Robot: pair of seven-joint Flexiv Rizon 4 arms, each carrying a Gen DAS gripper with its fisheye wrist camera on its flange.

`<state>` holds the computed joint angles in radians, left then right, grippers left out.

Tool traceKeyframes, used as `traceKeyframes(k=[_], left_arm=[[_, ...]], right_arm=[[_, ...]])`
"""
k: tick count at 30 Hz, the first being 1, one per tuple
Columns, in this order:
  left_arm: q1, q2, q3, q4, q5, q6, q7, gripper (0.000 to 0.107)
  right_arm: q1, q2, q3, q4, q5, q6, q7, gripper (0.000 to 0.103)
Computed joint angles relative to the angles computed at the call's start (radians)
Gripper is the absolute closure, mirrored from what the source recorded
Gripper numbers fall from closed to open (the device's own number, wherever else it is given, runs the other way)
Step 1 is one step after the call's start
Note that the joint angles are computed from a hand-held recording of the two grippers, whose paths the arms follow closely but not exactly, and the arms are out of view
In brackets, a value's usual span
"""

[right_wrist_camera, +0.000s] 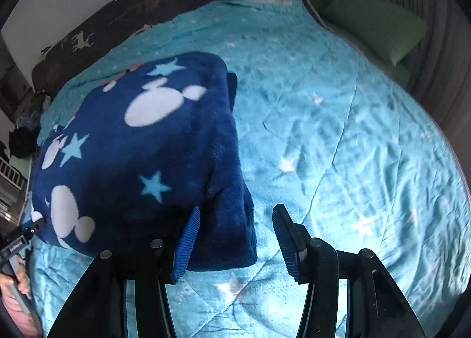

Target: Fold small clothes

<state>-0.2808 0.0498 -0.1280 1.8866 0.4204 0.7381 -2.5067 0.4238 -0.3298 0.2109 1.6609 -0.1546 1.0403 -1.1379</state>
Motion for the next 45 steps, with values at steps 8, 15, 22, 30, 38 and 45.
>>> traceKeyframes(k=[8, 15, 22, 30, 38, 45], left_arm=[[-0.009, -0.008, -0.007, -0.028, 0.033, -0.015, 0.003, 0.031], [0.006, -0.002, 0.013, 0.0, 0.001, 0.002, 0.02, 0.03], [0.056, 0.021, 0.038, 0.029, -0.01, 0.084, -0.007, 0.029], [0.092, -0.039, 0.063, 0.034, -0.122, 0.172, 0.071, 0.023], [0.097, -0.067, 0.089, 0.122, -0.414, 0.408, 0.213, 0.022], [0.111, -0.143, 0.069, 0.134, -0.658, 0.431, 0.397, 0.012]], right_arm=[[0.045, -0.016, 0.072, -0.063, 0.054, 0.024, -0.139, 0.046], [0.089, -0.085, 0.079, -0.16, 0.09, -0.016, -0.212, 0.046], [0.133, -0.174, 0.064, -0.297, 0.074, -0.041, -0.228, 0.046], [0.134, -0.308, 0.068, -0.456, 0.163, -0.193, -0.221, 0.042], [0.143, -0.291, 0.058, -0.425, 0.143, -0.169, -0.237, 0.041], [0.155, -0.29, 0.047, -0.421, 0.126, -0.163, -0.218, 0.04]])
